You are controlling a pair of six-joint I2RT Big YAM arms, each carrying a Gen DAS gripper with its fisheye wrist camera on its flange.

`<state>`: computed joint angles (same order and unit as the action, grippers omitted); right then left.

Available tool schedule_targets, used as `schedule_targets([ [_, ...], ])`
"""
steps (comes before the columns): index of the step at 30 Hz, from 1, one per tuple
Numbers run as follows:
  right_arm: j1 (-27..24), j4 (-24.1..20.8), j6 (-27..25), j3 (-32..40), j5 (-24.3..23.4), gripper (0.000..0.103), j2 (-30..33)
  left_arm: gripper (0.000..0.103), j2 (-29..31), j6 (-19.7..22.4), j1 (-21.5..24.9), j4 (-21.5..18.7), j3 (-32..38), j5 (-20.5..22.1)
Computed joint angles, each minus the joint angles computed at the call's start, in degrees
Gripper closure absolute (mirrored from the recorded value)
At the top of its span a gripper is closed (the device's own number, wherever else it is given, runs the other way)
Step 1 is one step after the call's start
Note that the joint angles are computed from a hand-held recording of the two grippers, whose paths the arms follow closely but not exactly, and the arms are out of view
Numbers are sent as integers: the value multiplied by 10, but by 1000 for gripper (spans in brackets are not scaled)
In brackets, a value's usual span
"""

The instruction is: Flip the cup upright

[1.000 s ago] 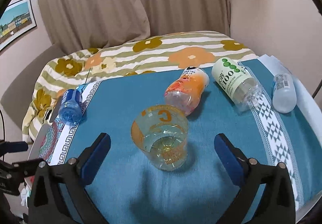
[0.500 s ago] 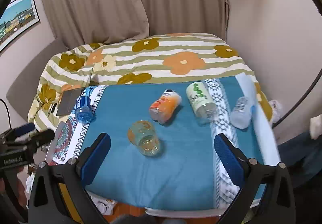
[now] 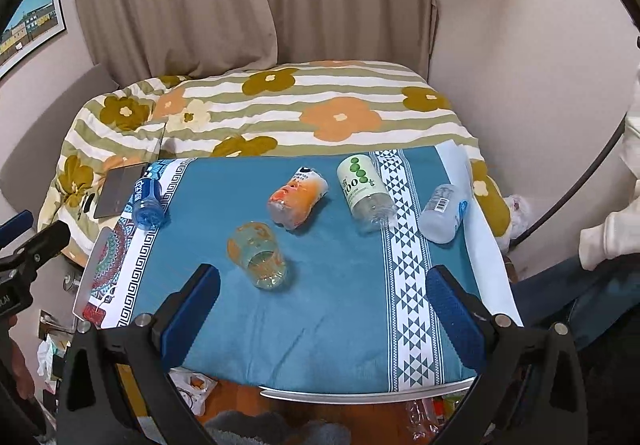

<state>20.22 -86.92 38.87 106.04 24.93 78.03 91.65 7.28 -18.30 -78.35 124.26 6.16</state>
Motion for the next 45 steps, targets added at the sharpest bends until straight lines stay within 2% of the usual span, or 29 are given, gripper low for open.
schedule_targets([
  [16, 8, -5, 7, 9, 13, 0, 5, 0, -11, 3, 4, 15, -13, 0],
  [45, 12, -11, 11, 8, 26, 0, 1, 0, -13, 4, 4, 15, -12, -3],
])
